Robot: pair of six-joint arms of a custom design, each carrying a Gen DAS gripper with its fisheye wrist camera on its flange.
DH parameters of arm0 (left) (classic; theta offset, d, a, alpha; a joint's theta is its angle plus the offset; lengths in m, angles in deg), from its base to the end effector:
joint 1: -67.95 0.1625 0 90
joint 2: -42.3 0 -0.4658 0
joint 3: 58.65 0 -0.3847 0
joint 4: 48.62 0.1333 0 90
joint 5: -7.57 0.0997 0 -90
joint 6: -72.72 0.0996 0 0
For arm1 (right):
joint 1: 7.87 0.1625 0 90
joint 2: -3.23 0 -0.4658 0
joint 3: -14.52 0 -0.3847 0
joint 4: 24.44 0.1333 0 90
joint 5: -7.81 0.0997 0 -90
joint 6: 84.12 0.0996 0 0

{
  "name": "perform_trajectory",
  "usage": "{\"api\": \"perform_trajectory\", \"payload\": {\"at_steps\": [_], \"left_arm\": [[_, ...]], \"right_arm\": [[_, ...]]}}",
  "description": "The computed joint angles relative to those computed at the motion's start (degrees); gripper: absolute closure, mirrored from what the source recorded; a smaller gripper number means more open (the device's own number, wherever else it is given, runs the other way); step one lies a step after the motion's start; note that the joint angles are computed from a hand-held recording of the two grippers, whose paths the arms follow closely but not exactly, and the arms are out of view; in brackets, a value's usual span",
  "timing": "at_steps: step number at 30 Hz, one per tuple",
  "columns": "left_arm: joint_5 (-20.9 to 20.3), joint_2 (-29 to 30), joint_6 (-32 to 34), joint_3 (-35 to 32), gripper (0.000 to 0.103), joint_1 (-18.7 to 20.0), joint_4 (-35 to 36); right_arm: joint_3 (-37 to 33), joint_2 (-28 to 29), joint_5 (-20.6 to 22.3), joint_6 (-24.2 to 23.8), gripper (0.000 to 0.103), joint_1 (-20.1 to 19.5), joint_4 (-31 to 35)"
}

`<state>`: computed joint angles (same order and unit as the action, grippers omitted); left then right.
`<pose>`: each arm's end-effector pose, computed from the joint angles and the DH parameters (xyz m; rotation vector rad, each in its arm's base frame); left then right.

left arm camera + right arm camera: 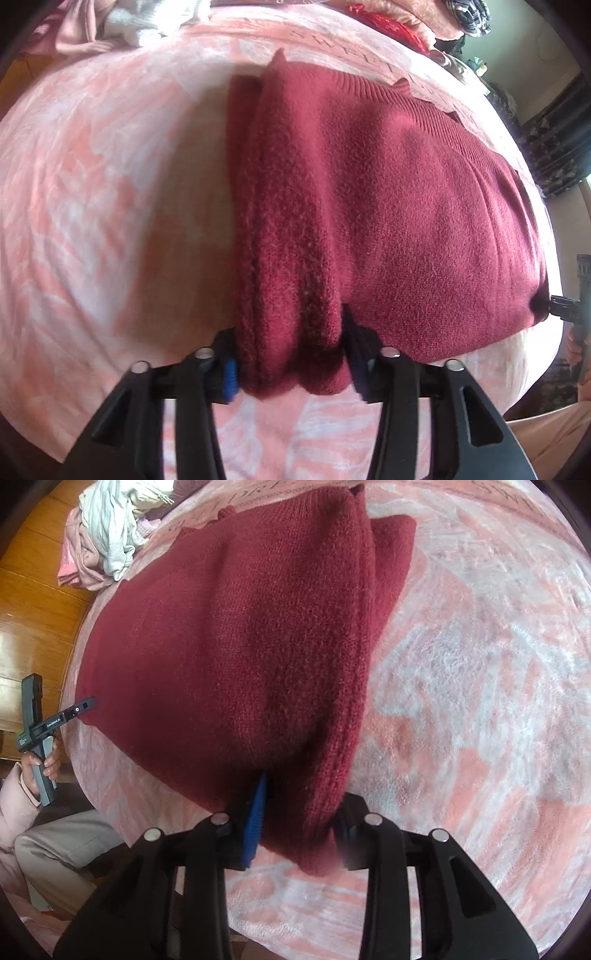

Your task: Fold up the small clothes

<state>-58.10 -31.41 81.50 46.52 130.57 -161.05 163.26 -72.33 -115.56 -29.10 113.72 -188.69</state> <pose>-0.0949 -0.5624 0.3035 0.8802 2.5483 0.1162 0.2391 -0.2389 0.1640 -0.5502 -2.6163 0.5678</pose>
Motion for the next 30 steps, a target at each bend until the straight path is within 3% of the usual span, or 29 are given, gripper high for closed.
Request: {"api": "perform_trajectory", "payload": {"at_steps": [3,6,9,12,16,18,19,20,21,22,23,26,30], "left_arm": [[1.3,-1.0,1.4,-0.7,0.042,-1.2,-3.6],[1.4,0.8,3.3,-3.6,0.039,-1.5,-8.1],[-0.6,6.5,1.7,-8.6,0.039,-2.0,-9.5],[-0.8,11.4,3.3,-11.2,0.039,-2.4,-11.6],[1.6,16.5,1.8,-11.9,0.039,-3.0,-12.7],[3.6,17.7,2.8,-11.2,0.037,-3.1,-13.7],[3.8,17.8,3.6,-10.6,0.036,-3.2,-15.4],[3.7,18.1,4.1,-10.5,0.036,-3.3,-16.1],[3.6,18.3,4.1,-10.8,0.037,-3.3,-16.1],[3.6,18.7,3.6,-11.2,0.041,-3.4,-16.3],[3.8,19.0,3.2,-11.5,0.059,-3.5,-16.4],[1.9,19.4,1.4,-13.0,0.085,-3.1,-16.5],[4.8,20.3,2.5,-12.4,0.089,-2.7,-20.8]], "right_arm": [[-2.0,-3.6,-4.7,2.3,0.055,2.6,5.1],[-5.7,-6.5,-8.3,0.0,0.049,1.2,10.4],[-9.3,-6.9,-10.1,-6.5,0.037,-3.9,8.7],[-11.1,-6.2,-9.5,-12.6,0.035,-9.9,4.7],[-12.1,-3.8,-7.8,-17.0,0.029,-16.4,2.1],[-10.7,-3.1,-5.1,-20.1,0.030,-19.3,-3.5],[-10.3,-2.5,-3.7,-21.5,0.031,-20.1,-6.1],[-10.0,-2.5,-2.7,-22.5,0.044,-21.0,-7.0],[-10.1,-2.3,-2.0,-23.2,0.072,-21.4,-7.7],[-9.8,-2.6,-0.4,-24.6,0.086,-21.9,-9.3],[-9.6,-2.8,-0.2,-25.3,0.097,-21.7,-10.5],[-9.6,-4.1,-2.0,-27.6,0.097,-19.7,-12.2],[-8.1,-5.7,-3.5,-25.9,0.098,-20.7,-12.8]]}}
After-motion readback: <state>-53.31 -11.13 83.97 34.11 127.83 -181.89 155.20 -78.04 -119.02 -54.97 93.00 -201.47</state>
